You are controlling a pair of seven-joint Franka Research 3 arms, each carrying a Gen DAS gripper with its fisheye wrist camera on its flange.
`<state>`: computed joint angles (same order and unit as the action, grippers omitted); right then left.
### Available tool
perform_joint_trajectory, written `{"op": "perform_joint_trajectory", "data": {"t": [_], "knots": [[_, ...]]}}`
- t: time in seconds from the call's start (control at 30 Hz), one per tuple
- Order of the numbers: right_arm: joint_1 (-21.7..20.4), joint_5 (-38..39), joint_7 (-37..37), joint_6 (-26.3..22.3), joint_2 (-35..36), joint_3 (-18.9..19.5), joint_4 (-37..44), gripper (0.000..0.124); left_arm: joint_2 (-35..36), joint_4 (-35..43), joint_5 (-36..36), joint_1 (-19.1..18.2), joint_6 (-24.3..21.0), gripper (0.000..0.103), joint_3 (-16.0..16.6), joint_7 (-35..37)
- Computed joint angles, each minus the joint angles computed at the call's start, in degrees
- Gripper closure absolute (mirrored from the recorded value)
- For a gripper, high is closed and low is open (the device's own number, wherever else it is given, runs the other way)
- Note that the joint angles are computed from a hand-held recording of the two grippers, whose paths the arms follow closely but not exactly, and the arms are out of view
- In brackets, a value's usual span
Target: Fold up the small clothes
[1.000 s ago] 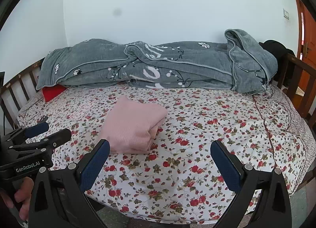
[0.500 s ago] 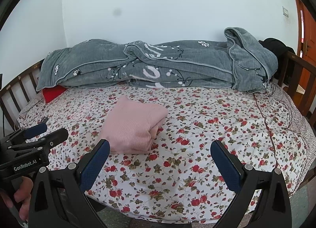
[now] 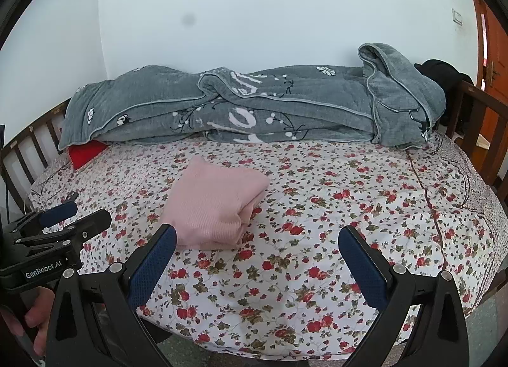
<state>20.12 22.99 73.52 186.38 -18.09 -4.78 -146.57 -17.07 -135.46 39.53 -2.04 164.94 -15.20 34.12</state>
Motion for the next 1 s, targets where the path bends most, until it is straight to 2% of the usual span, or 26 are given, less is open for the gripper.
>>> {"op": "perform_joint_trajectory", "data": {"t": [0.43,0.63,1.0], "knots": [[1.15,0.19,-0.59,-0.09,-0.42,-1.51,-0.03,0.024,0.08,0.15,0.26,-0.33,0.26,0.021,0.07,-0.63],[-0.91,-0.03,0.19,-0.14,-0.48,0.67,-0.09,0.024,-0.53,-0.32,-0.3,-0.19,0.51,0.021,0.21,-0.23],[-1.42,-0.55,0.55,-0.18,-0.58,1.22,-0.13,0.024,-0.41,0.05,-1.0,0.03,0.7,0.021,-0.16,-0.03]]}}
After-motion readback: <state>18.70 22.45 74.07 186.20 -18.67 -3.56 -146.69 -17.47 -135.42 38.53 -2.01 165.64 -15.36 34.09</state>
